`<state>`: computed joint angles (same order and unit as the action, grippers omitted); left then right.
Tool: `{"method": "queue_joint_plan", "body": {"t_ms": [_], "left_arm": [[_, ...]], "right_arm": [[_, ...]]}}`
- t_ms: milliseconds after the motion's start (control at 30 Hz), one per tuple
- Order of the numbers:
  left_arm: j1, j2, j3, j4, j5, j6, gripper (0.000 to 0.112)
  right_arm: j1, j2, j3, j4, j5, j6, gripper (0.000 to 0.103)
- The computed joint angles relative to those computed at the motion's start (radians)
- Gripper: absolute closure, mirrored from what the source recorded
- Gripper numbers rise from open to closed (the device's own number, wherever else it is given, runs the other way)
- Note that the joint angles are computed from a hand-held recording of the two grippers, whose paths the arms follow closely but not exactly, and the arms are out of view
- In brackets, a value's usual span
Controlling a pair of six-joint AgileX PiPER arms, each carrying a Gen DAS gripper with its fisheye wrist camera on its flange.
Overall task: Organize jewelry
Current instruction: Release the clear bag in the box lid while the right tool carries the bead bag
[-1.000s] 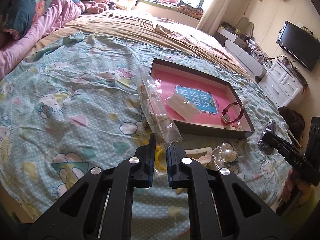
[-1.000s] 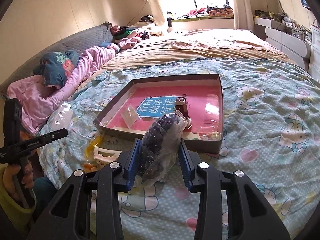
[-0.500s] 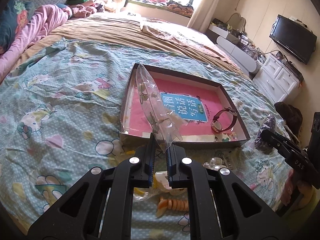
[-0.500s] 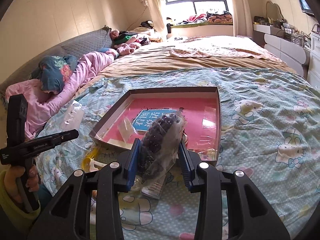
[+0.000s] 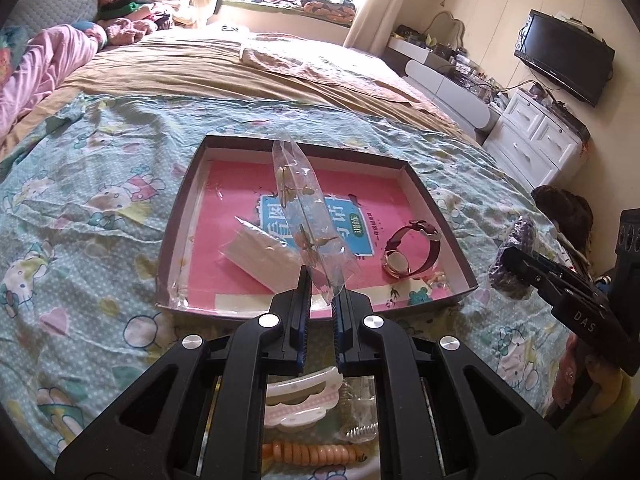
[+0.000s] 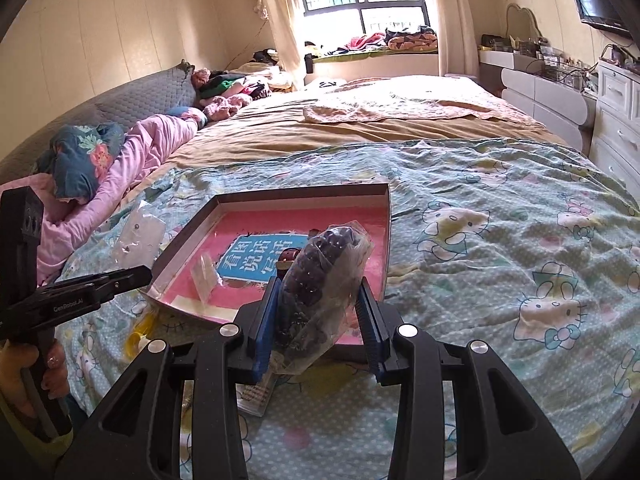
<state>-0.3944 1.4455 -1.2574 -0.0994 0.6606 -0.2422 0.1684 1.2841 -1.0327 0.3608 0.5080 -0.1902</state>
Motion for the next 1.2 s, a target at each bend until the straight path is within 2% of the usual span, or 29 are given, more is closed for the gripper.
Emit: {"method": "queue_joint_plan", "body": {"t_ms": [467, 633, 900, 967, 1033, 1167, 1200], "left_arm": [[0.004, 0.187, -0.14, -0.166, 0.039, 0.127, 0.108], [0.021, 0.24, -0.174, -0.279, 0.069, 0.222, 0.108], [0.02, 0.274, -0.197, -0.286, 0.101, 0.242, 0.108], [0.017, 0.273, -0.196, -0.265, 0.103, 0.235, 0.104], [0.017, 0.269, -0.194, -0.236, 0.105, 0.216, 0.083], [0.021, 0.259, -0.19, -0.201, 0.108, 0.191, 0.074], [0.021, 0.254, -0.186, -0.191, 0.106, 0.185, 0.068]], "right_arm": [[-0.013, 0.099, -0.042, -0.015, -0.037, -0.015, 0.067], [-0.011, 0.13, -0.057, -0.022, -0.044, -0.021, 0.067], [0.008, 0.176, -0.085, -0.052, -0.036, -0.009, 0.067], [0.014, 0.191, -0.092, -0.059, -0.035, -0.006, 0.067], [0.019, 0.208, -0.102, -0.067, -0.031, 0.003, 0.067], [0.032, 0.237, -0.12, -0.08, -0.024, 0.013, 0.067], [0.036, 0.244, -0.125, -0.084, -0.022, 0.015, 0.067]]}}
